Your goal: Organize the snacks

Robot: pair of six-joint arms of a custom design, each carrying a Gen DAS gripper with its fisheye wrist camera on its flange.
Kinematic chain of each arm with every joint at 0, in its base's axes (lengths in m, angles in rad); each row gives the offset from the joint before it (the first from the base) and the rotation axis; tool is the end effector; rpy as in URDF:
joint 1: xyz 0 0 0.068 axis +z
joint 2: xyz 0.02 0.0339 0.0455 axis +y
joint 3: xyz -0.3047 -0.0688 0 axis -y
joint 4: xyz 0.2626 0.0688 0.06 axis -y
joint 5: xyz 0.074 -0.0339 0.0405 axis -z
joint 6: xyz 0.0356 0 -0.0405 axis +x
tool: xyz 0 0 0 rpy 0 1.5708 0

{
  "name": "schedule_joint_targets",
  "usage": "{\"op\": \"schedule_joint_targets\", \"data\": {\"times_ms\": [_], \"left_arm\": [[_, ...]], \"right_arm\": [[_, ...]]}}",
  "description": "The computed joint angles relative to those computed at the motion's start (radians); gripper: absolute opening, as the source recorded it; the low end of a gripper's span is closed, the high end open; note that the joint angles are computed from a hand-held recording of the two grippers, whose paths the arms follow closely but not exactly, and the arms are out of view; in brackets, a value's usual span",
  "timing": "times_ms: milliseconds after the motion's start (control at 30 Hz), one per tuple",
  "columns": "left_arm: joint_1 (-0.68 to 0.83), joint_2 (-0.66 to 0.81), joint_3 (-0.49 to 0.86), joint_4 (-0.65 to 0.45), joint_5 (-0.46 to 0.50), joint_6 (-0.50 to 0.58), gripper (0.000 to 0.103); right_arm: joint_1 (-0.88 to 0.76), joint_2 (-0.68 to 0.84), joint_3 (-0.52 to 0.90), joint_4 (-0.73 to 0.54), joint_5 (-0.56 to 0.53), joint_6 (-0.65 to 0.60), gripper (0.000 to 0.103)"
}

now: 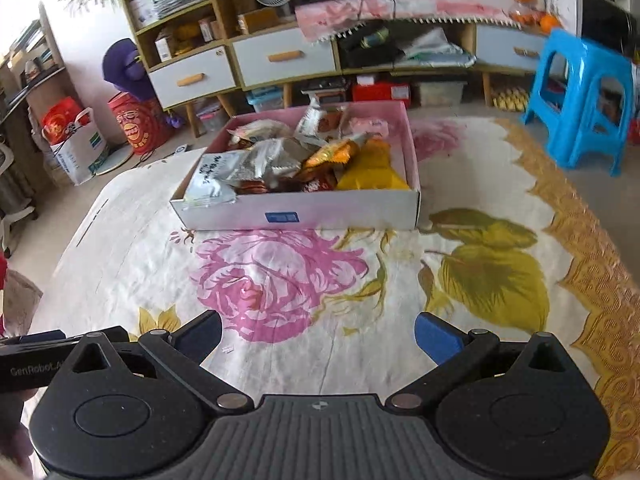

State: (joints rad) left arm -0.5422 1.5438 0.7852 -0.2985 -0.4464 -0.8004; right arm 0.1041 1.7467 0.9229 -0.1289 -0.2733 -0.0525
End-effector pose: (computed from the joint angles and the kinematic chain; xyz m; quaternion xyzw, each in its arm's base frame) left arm 0.2613 -0.1395 0.1886 -0.1772 0.9281 0.0135 0.3271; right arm 0.3556 0.0468 0.1733 -0.1151 0.9376 0.1375 0.2979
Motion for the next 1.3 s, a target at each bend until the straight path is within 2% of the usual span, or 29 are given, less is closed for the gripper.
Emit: {"op": "schedule_joint_targets", "data": {"times_ms": [500, 1300], "left_arm": [[-0.078, 0.022, 0.049, -0.085, -0.108, -0.028, 0.102], [-0.077, 0.013, 0.046, -0.074, -0.074, -0.009, 0.102]], "right_arm": [[0.008, -0.049, -0.034, 0.001, -0.006, -0.054, 0.095], [0.014, -0.051, -0.041, 0.009, 0.001, -0.047, 0.095]]}}
